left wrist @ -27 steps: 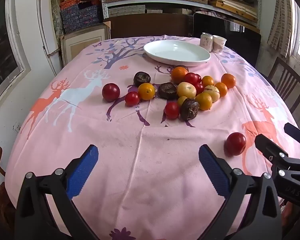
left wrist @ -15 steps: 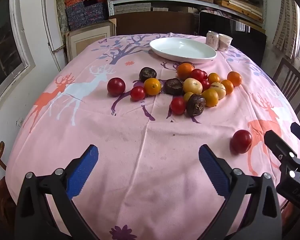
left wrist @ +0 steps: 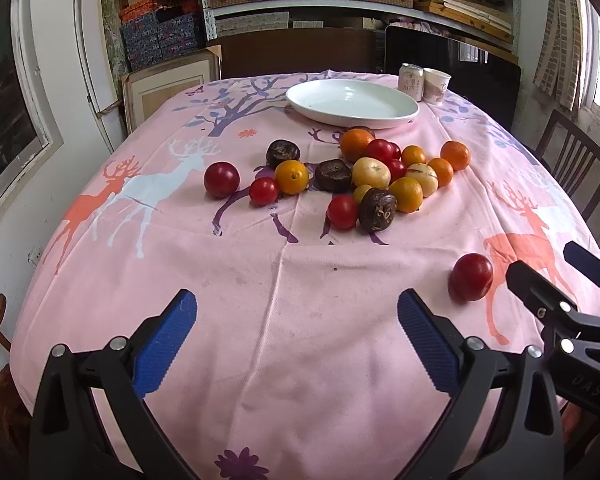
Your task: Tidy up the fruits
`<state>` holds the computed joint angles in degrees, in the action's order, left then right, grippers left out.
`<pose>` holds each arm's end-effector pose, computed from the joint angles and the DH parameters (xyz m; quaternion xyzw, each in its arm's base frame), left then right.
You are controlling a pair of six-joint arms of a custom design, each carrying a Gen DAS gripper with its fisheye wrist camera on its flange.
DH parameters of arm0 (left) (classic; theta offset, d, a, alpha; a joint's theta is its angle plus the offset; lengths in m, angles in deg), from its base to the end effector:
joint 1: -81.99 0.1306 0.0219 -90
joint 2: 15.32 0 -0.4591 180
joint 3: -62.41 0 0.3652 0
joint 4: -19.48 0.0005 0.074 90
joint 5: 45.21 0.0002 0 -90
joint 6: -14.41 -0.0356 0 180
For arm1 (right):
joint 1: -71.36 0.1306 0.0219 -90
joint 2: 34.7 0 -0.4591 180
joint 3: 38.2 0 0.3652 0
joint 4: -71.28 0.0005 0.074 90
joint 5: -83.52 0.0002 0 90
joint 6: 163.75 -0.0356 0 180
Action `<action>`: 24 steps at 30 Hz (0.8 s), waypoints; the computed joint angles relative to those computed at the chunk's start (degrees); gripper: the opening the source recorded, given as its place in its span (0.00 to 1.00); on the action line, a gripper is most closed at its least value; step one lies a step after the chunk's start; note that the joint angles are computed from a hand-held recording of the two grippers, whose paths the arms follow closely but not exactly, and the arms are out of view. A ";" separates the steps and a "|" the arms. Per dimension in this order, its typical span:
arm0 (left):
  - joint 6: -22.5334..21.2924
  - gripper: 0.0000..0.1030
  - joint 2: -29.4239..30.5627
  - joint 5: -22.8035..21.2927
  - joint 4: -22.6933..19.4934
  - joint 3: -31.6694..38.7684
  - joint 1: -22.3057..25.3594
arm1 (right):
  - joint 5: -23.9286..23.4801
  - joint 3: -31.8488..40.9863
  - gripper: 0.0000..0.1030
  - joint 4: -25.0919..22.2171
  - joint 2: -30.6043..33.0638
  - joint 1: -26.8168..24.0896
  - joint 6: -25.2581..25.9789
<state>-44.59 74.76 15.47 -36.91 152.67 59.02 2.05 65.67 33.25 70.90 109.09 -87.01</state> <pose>0.4172 -0.1585 0.5034 -0.1382 0.9183 0.0882 0.3604 0.4735 0.3591 0.4918 -0.1605 0.8891 0.1214 0.4111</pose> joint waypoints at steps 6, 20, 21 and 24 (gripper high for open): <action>-0.05 0.96 0.16 0.65 0.00 -0.06 0.31 | -0.28 0.06 0.97 -0.09 0.06 -0.19 -0.06; 0.26 0.96 0.21 0.85 -0.14 -0.20 0.44 | -0.58 0.18 0.97 -0.57 0.42 -0.13 -0.23; 0.26 0.96 0.21 0.85 -0.14 -0.20 0.44 | -0.58 0.18 0.97 -0.57 0.42 -0.13 -0.23; 0.25 0.96 0.20 0.78 -0.07 -0.21 0.44 | -0.56 0.10 0.97 -0.50 0.42 -0.08 -0.31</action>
